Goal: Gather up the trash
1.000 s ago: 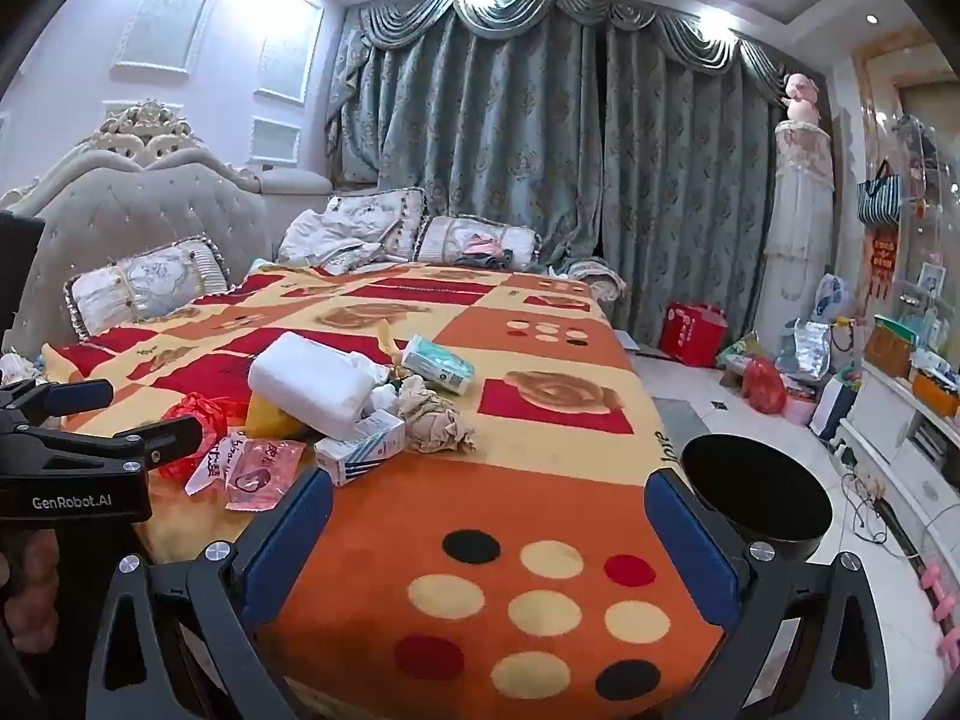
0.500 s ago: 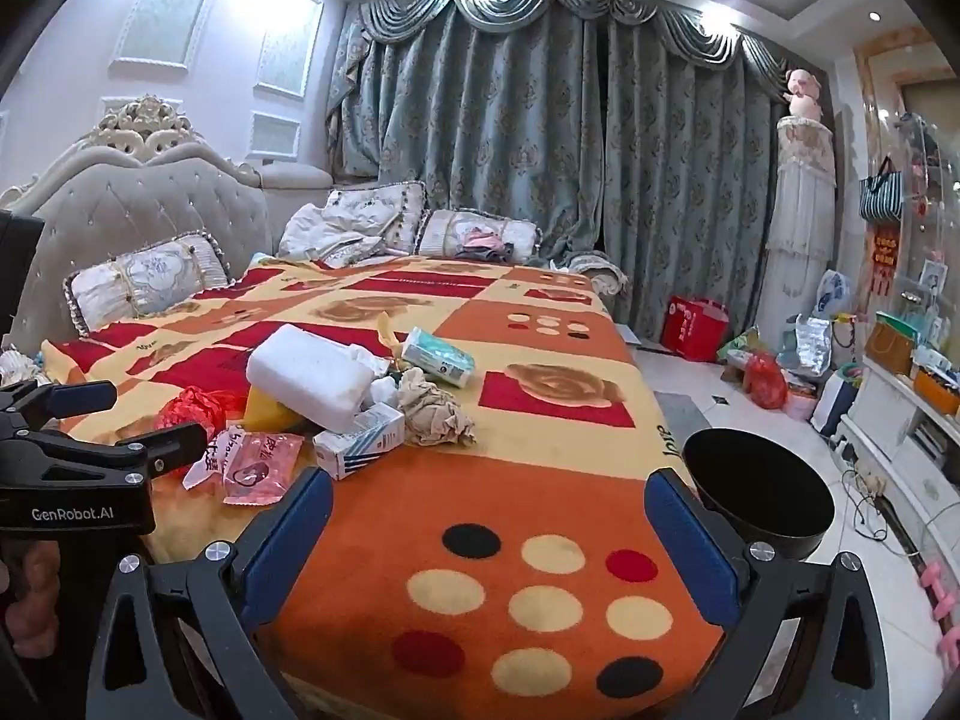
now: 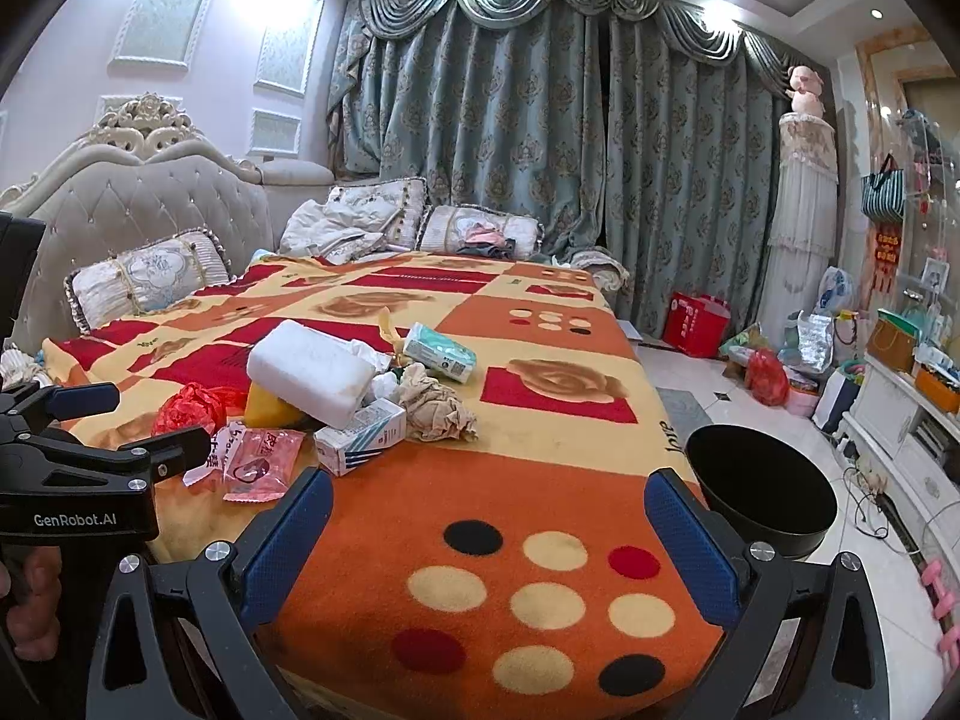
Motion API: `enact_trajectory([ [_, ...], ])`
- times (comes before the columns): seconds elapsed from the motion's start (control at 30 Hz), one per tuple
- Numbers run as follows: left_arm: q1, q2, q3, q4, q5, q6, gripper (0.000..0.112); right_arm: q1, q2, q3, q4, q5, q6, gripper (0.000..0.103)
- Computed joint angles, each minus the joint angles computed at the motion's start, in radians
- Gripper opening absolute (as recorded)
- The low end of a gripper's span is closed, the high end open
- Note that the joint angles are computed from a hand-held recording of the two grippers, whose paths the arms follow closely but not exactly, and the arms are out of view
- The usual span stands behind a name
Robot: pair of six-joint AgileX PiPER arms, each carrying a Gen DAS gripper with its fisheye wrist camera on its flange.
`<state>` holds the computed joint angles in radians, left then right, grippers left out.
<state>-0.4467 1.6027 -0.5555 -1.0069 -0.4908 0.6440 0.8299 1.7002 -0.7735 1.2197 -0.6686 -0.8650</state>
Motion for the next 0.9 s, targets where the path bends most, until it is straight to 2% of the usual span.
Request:
enact_trajectory([
  [0.9, 0.000, 0.014, -0.004, 0.002, 0.013, -0.004, 0.103, 0.003, -0.001, -0.012, 0.033, 0.018, -0.038, 0.103],
])
